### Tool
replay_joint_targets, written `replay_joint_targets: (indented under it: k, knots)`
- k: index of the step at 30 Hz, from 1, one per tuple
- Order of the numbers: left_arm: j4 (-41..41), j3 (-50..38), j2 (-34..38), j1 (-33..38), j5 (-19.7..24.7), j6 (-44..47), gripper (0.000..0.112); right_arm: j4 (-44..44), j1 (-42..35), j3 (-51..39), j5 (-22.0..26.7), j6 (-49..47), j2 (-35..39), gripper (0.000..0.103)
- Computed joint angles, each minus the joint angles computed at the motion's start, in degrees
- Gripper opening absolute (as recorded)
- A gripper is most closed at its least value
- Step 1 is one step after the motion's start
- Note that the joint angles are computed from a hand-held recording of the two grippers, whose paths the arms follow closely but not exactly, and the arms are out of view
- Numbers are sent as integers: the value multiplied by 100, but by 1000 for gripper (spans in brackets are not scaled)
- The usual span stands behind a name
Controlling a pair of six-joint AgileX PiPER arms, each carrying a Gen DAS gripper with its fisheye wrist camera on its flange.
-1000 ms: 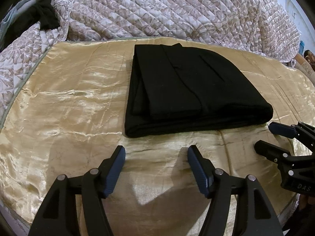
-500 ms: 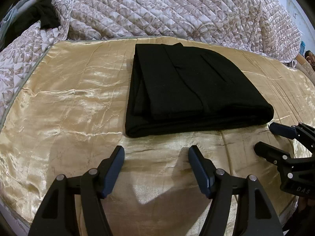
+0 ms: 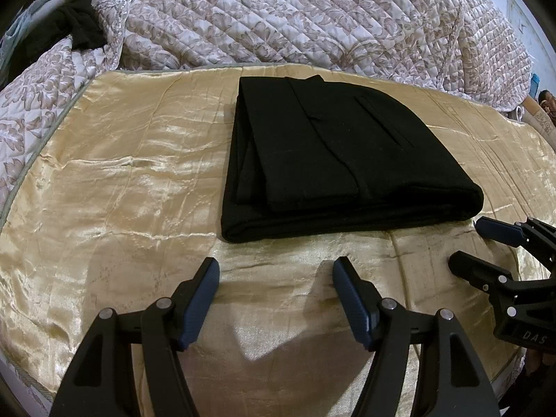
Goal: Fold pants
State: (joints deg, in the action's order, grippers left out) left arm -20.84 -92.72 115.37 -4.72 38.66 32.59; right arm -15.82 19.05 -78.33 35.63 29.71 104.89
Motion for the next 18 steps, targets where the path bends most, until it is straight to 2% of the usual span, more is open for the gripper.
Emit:
replay_joint_targets:
  k: [18]
  knots:
    - [118, 8, 5, -22, -60, -61, 75, -68, 30, -3, 13, 32, 6, 64]
